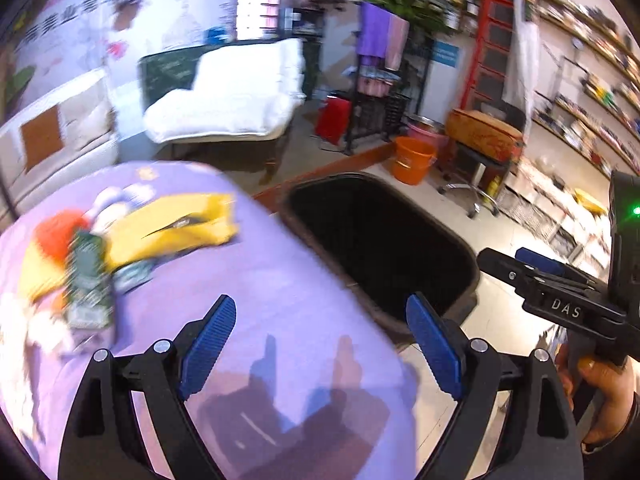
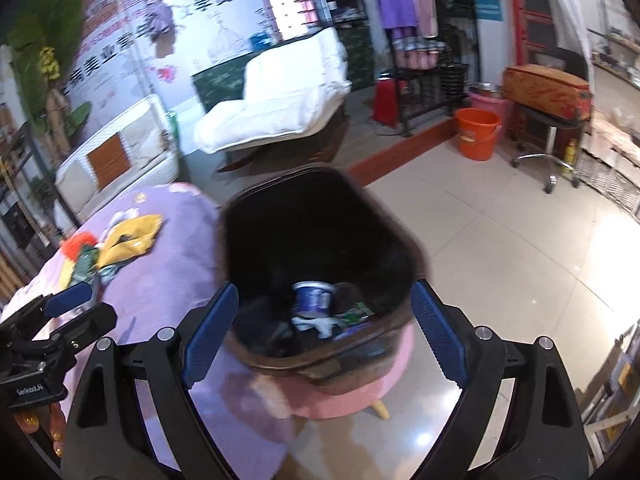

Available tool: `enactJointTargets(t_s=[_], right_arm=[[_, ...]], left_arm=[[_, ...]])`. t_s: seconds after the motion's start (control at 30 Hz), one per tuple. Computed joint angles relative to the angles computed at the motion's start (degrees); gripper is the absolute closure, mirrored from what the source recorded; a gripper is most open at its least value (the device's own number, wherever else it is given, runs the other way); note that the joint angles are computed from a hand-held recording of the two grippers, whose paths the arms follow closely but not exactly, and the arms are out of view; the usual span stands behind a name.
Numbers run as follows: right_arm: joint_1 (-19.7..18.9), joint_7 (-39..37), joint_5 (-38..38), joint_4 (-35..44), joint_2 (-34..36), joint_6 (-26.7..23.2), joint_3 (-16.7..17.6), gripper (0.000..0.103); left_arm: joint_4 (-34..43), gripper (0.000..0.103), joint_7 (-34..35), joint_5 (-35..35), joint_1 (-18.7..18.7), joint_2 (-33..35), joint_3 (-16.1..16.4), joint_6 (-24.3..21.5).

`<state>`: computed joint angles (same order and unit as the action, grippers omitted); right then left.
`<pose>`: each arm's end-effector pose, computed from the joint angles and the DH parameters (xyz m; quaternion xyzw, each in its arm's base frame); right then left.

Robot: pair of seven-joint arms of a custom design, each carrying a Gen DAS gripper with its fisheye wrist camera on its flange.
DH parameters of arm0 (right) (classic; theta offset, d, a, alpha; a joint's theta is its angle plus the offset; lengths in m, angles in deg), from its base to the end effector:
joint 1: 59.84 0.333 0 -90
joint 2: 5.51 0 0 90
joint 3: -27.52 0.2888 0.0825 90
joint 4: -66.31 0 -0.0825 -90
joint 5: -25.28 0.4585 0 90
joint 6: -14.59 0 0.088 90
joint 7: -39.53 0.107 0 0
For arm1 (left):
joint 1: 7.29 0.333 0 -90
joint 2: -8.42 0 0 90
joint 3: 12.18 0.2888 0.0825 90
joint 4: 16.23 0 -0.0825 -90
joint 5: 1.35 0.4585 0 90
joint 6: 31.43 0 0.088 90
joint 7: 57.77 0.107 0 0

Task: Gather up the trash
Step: 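Move both tools back over the remaining trash on the bed, then grasp the crumpled red-printed white paper with the left tool while the right tool approaches the green carton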

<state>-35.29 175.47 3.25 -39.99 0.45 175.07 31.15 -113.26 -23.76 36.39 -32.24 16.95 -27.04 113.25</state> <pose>0.6135 0.3472 0.5057 -0.6389 0.6434 -0.1832 0.3798 0.5573 -0.4598 0.5370 -0.6095 0.6805 -0.3343 0.2318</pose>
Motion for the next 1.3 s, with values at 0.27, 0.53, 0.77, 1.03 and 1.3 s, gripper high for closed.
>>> enactJointTargets(t_s=[0.27,0.53,0.77,1.03,1.3], right_arm=[[2.14,-17.13,14.89,8.32,6.53,-1.05,3.38,0.016],[5.76,-28.73,23.4,17.68,12.81,-4.58,4.9,0.016],[9.09,-33.2,25.02,24.56,16.93,-7.84,4.58,0.016],[11.25,-34.55,24.75,29.38,19.65,-10.73,3.98,0.016],[11.47,-39.62,28.73,41.26,27.44,-16.79,5.61,0.016]], left_arm=[[-13.8,0.017,-8.52,3.96,3.32,-13.76,-0.92,-8.43],[-26.73,0.017,-10.4,0.47,9.1,-27.56,-2.08,-14.29],[-32.05,0.017,-3.83,-5.25,12.45,-31.79,0.47,-12.75],[-33.64,0.017,2.43,-10.65,14.5,-31.67,1.41,-10.25],[-35.66,0.037,1.7,-14.82,15.73,-32.28,2.15,-6.49]])
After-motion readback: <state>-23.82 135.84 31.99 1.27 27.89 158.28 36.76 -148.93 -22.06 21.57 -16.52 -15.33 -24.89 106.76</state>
